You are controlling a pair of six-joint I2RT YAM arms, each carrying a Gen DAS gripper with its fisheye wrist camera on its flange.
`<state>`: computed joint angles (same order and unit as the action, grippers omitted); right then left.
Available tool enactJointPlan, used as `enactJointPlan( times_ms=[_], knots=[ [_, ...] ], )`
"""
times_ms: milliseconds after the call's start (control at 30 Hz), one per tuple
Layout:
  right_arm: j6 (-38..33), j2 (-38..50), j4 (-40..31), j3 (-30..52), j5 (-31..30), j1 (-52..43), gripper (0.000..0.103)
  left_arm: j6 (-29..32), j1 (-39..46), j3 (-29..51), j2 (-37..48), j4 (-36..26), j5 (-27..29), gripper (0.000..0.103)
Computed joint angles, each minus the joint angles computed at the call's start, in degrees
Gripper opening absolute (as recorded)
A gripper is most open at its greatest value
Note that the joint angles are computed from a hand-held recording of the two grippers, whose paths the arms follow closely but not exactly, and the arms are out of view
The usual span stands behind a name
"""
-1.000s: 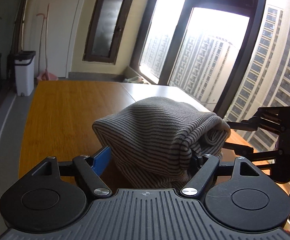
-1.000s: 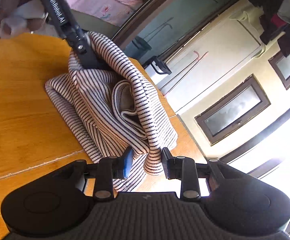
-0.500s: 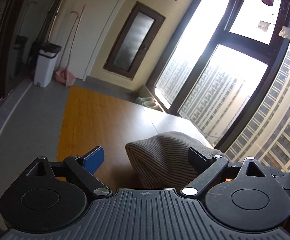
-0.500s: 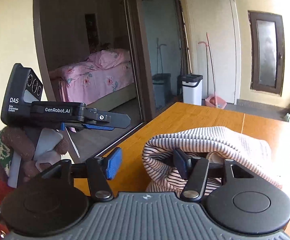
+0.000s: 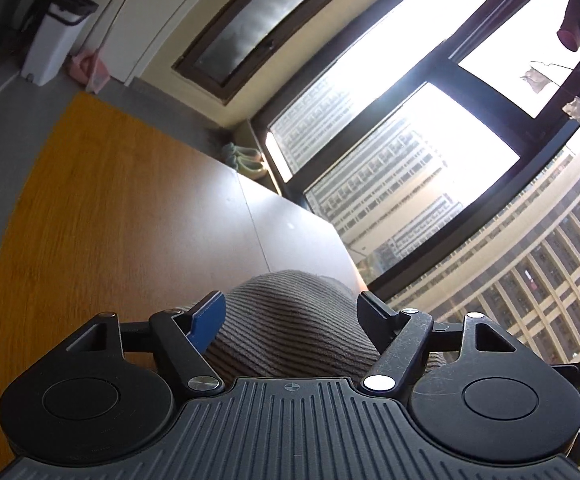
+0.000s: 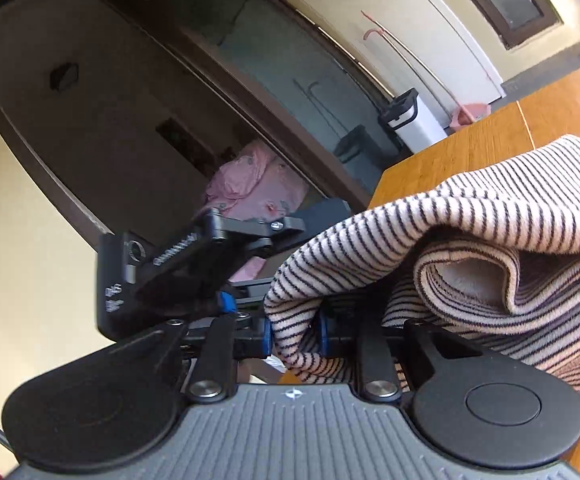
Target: Fold clothes
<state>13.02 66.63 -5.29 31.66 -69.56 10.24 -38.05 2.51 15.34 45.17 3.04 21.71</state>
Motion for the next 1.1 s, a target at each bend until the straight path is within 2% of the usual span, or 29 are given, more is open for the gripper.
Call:
enactJointPlan(
  times_ms=[67, 100, 133, 167, 233, 367, 500, 600, 633, 733, 767, 833, 867, 900, 967, 1033, 1067, 1100],
  knots=[
    [-0.87, 3.36, -1.74, -0.78, -6.69, -2.92, 0.020, 0.06, -1.10, -0.15, 4.33, 2.80, -1.37, 0.076],
    [-2.96, 5.11, -4.20, -0.81, -8.56, -3.61, 0.020, -0.02, -1.01, -0.33, 5.69, 3.86, -1.44, 0.076],
    [-7.85, 7.11, -9.64, -0.29, -9.76, -4.48, 0.019, -0.16, -0.59, -0.66, 6.77, 5.00, -1.06, 0.077],
    [-14.81, 9.27, -17.10, 1.01, -9.65, -5.03, 0.018, -0.28, -0.18, -0.93, 7.67, 6.03, -0.67, 0.077],
    [-25.25, 12.69, -27.23, 2.14, -7.58, -5.80, 0.015, -0.06, 0.20, -1.21, 8.79, 6.88, -0.54, 0.078],
    [-38.79, 17.57, -39.52, 3.94, -5.04, -8.94, 0.007, 0.73, 0.47, -1.34, 7.24, 4.99, -0.61, 0.079],
    [-48.05, 8.64, -46.96, 6.64, 1.28, -10.99, 0.007, 3.12, -3.06, 0.00, -0.96, -4.67, -7.11, 0.077],
    [-59.35, 5.50, -56.54, 10.57, 2.46, -15.92, 0.013, 4.95, -8.80, 1.95, -9.28, -13.68, -15.70, 0.077],
    [-63.83, 6.25, -60.66, 12.37, 2.04, -18.55, 0.020, 5.41, -11.61, 2.76, -11.84, -16.34, -19.13, 0.078],
    [-73.25, 9.40, -70.24, 17.72, 0.77, -26.52, 0.039, 5.54, -20.91, 5.42, -15.12, -19.63, -27.07, 0.082],
    [-76.30, 11.23, -72.98, 19.53, 0.57, -29.68, 0.041, 5.56, -23.63, 6.17, -14.82, -19.40, -28.44, 0.083],
    [-74.12, 13.46, -72.96, 22.70, -0.37, -33.35, 0.042, 5.93, -28.74, 7.56, -13.55, -18.45, -30.72, 0.084],
    [-70.68, 13.73, -71.56, 23.64, -0.59, -34.60, 0.043, 6.42, -30.82, 8.00, -12.30, -17.52, -31.14, 0.086],
    [-63.70, 13.04, -67.64, 23.95, -0.53, -34.98, 0.044, 6.98, -32.93, 8.41, -10.66, -16.54, -31.49, 0.086],
    [-41.58, 11.15, -50.47, 21.58, 2.06, -30.78, 0.048, 8.20, -37.28, 9.26, -6.41, -14.81, -32.75, 0.086],
    [-24.99, 11.59, -37.83, 20.36, 6.11, -26.92, 0.055, 9.36, -42.09, 10.51, -1.69, -14.55, -36.96, 0.086],
    [-18.72, 12.50, -33.27, 20.34, 8.30, -25.12, 0.055, 10.01, -44.45, 11.42, 0.79, -15.06, -39.80, 0.086],
    [-17.40, 13.30, -31.04, 20.64, 9.32, -23.27, 0.055, 10.58, -46.54, 12.43, 3.27, -15.80, -42.49, 0.086]
  ],
)
